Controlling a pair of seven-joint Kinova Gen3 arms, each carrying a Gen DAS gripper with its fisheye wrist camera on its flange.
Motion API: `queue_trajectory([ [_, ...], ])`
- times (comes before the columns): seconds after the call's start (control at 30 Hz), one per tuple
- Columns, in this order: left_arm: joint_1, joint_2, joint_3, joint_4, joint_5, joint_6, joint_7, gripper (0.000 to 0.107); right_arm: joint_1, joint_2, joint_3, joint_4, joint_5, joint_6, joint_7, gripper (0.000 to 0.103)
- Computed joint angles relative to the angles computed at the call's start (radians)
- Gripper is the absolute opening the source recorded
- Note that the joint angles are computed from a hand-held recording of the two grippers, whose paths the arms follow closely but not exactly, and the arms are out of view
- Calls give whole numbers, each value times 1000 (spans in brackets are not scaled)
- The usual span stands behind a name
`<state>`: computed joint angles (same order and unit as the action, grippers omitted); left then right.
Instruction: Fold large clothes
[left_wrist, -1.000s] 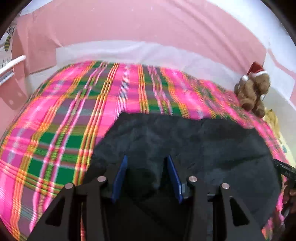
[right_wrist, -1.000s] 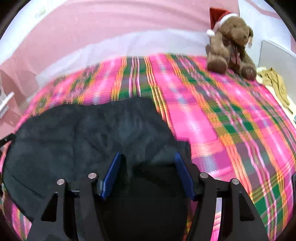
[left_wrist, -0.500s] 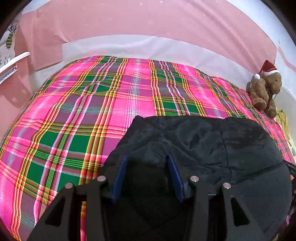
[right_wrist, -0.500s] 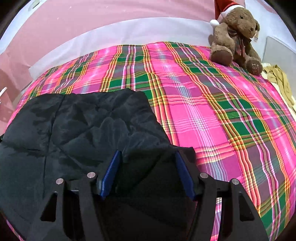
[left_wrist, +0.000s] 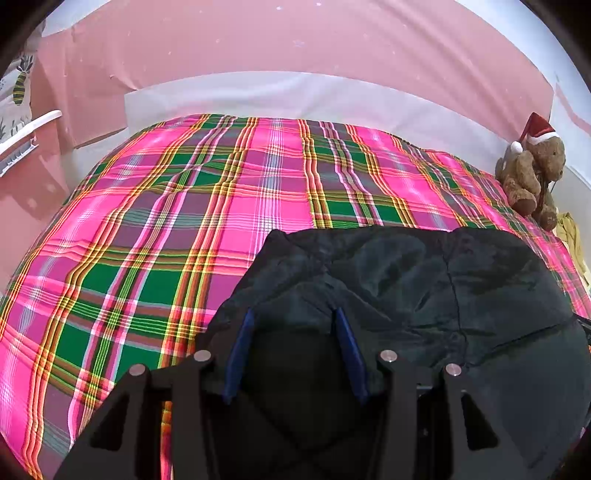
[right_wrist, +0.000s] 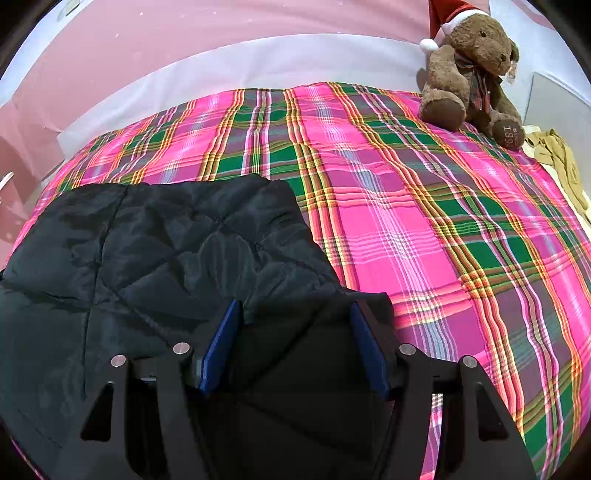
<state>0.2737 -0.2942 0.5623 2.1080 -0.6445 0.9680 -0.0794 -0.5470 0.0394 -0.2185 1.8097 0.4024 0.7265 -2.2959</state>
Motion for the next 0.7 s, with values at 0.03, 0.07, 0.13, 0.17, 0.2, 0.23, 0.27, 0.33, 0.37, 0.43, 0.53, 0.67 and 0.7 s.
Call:
queue_trajectory([
  [0.03, -1, 1, 2, 1, -3, 1, 2, 50, -3, 2, -1, -3, 5, 6, -6, 61],
  [0.07, 0, 1, -1, 1, -3, 1, -1, 50, -4, 4, -2, -8, 8, 13, -6, 61],
  [0.13, 3, 2, -6, 0, 0, 1, -6, 50, -4, 6, 0, -33, -7, 44, 8, 61],
  [0.17, 7, 1, -16, -10, 12, 10, -22, 50, -2, 5, 1, -56, -20, 72, 24, 62],
  [0.2, 15, -4, -33, -27, 34, 29, -50, 50, -4, -7, 2, -76, -20, 96, 30, 62],
  [0.23, 18, -9, -45, -45, 54, 40, -70, 49, 0, -15, 1, -87, -21, 103, 38, 62],
  [0.27, 26, -33, -74, -60, 81, 41, -105, 49, 4, -29, 1, -95, -25, 98, 50, 62],
  [0.33, 16, -54, -96, -89, 108, 40, -161, 49, 18, -26, 2, -143, -66, 115, 97, 62],
  [0.37, 9, -52, -104, -112, 115, 44, -194, 49, 22, -11, 2, -172, -89, 130, 125, 61],
  [0.43, -23, -22, -87, -148, 101, 49, -232, 49, 23, 48, 5, -248, -131, 178, 187, 62],
  [0.53, -34, 68, -126, -183, 118, 30, -303, 49, 11, 137, 26, -326, -155, 232, 225, 61],
  [0.67, -14, 140, -207, -154, 148, -24, -316, 50, 25, 209, 55, -355, -231, 258, 285, 61],
  [0.7, -10, 137, -220, -136, 147, -49, -302, 51, 28, 209, 60, -345, -244, 248, 291, 62],
])
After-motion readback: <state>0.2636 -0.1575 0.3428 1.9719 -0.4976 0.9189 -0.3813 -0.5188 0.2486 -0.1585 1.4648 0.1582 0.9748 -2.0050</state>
